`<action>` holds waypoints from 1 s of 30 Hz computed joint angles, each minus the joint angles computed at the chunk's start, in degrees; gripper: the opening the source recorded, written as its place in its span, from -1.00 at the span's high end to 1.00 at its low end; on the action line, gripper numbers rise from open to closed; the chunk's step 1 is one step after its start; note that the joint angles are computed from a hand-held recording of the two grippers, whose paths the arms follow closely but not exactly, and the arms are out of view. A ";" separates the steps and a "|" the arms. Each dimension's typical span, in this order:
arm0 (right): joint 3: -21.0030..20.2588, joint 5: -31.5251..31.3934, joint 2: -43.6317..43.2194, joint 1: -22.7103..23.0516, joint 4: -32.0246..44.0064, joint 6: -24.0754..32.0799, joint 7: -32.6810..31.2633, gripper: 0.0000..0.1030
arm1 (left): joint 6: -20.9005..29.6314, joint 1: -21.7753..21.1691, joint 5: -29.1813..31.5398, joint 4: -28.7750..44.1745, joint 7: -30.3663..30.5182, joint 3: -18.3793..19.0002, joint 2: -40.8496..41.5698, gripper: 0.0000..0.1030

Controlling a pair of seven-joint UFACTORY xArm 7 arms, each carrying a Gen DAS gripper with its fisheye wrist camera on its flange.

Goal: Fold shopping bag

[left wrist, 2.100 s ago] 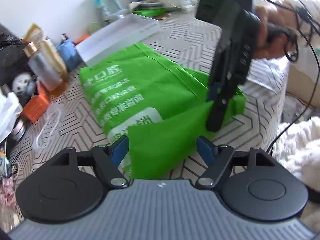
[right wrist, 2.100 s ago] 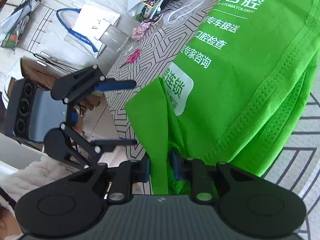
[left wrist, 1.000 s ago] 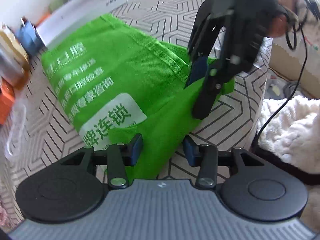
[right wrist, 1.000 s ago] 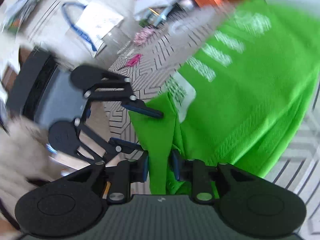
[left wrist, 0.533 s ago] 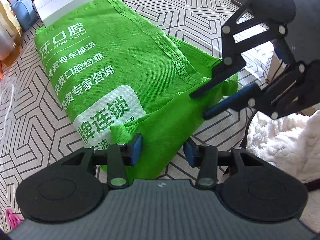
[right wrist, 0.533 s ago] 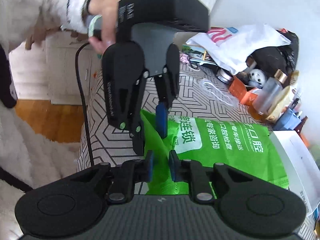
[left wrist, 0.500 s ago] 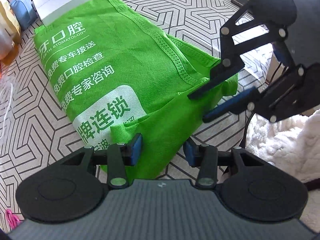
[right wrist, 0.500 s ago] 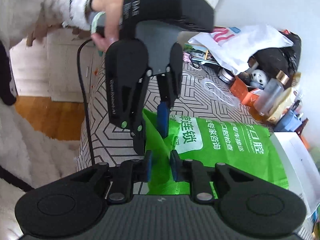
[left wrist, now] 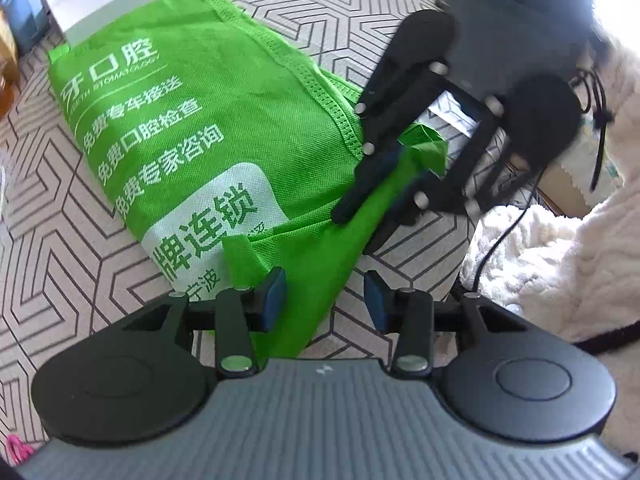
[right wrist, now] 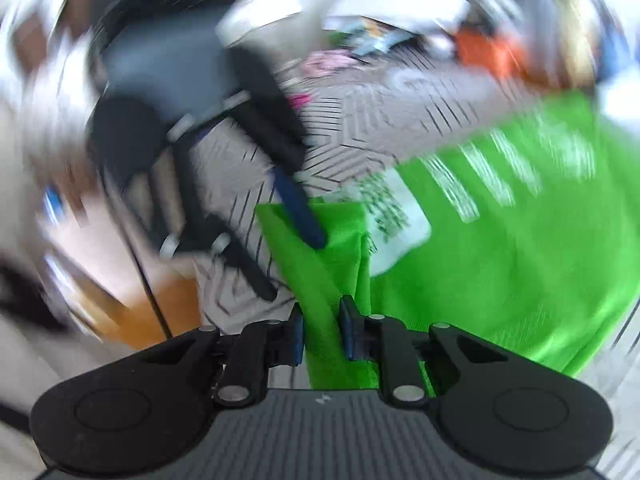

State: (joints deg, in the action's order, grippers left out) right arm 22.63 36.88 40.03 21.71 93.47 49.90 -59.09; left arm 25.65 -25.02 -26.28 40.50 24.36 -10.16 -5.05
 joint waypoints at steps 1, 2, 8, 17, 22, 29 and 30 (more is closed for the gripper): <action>-0.75 0.33 3.06 -0.08 4.73 4.88 5.60 0.65 | -0.18 0.05 1.61 -0.01 -1.17 -0.37 -0.15 0.18; -1.18 0.56 5.31 -0.14 8.08 8.15 9.68 0.66 | 0.24 0.07 2.81 0.22 -2.20 -0.56 -0.32 0.18; -2.29 -0.09 12.41 0.32 19.07 17.94 24.15 0.69 | 8.51 2.60 -8.57 6.23 -4.23 2.45 3.64 0.20; -1.32 1.79 16.96 -1.05 24.07 21.72 29.74 0.71 | 0.44 3.39 2.80 0.22 -10.11 -0.01 -4.54 0.35; -1.26 2.04 17.81 -1.21 25.20 22.63 31.01 0.71 | -3.40 2.52 12.17 -1.68 -16.83 -1.43 -3.75 0.33; -0.88 3.11 18.67 -1.87 25.65 22.95 31.53 0.71 | -0.65 2.56 -0.46 3.26 -15.15 1.40 2.80 0.35; -0.83 3.26 18.92 -1.96 25.90 23.14 31.68 0.71 | 0.51 3.00 -2.40 4.12 -14.13 1.62 3.33 0.36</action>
State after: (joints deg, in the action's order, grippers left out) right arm 21.80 40.14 58.95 19.75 119.38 73.04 -27.41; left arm 26.16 -22.01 -28.68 44.62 10.23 -8.54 -1.72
